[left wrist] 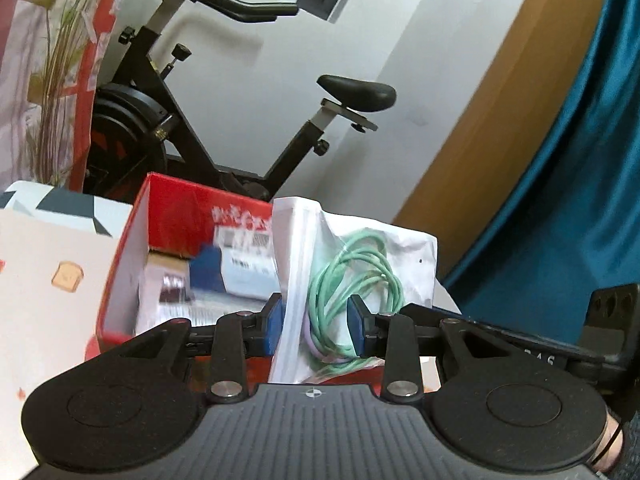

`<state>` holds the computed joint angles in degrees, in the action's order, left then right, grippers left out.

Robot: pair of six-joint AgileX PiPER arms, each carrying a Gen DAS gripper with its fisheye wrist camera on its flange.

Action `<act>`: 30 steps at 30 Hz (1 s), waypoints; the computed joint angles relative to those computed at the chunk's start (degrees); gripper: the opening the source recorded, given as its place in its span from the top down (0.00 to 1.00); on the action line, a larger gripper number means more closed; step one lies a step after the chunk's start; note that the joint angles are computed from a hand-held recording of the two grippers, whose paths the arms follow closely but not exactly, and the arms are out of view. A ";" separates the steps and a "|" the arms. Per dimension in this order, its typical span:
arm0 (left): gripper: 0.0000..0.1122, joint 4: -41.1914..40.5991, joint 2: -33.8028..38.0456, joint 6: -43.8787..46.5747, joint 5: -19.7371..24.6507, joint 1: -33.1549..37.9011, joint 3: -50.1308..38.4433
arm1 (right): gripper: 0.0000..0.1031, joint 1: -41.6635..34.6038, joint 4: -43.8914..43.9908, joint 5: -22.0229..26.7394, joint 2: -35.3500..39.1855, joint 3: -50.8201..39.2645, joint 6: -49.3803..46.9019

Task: Organize soft objects
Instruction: 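Lift the green cable bag with both tools and carry it over the box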

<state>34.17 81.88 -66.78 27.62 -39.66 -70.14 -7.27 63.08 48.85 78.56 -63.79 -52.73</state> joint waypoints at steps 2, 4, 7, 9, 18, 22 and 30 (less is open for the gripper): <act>0.68 -8.99 2.09 9.87 0.26 3.58 -3.73 | 0.59 1.97 -1.41 -1.61 2.72 -3.56 2.75; 0.68 -15.79 4.66 17.00 1.16 6.53 -7.15 | 0.59 3.83 -3.44 -3.01 5.42 -6.79 6.18; 0.68 -20.90 7.69 22.98 2.10 9.21 -9.70 | 0.59 5.84 -7.76 -3.87 10.05 -11.62 11.45; 0.68 -21.08 10.41 24.48 3.00 10.17 -11.94 | 0.59 6.93 -11.05 -3.72 13.49 -14.93 15.43; 0.68 -30.54 22.40 36.32 12.93 14.64 -24.03 | 0.59 11.91 -27.79 -0.01 28.37 -30.52 33.39; 0.68 -30.00 27.00 40.30 19.37 14.66 -30.16 | 0.59 13.92 -35.37 2.60 32.77 -36.07 38.00; 0.68 -27.89 32.56 44.21 28.76 13.95 -40.11 | 0.59 17.16 -44.43 10.58 39.76 -48.44 43.06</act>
<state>6.29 114.44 -22.57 56.37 -25.71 -110.25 9.89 18.65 59.43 118.32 -112.23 -9.67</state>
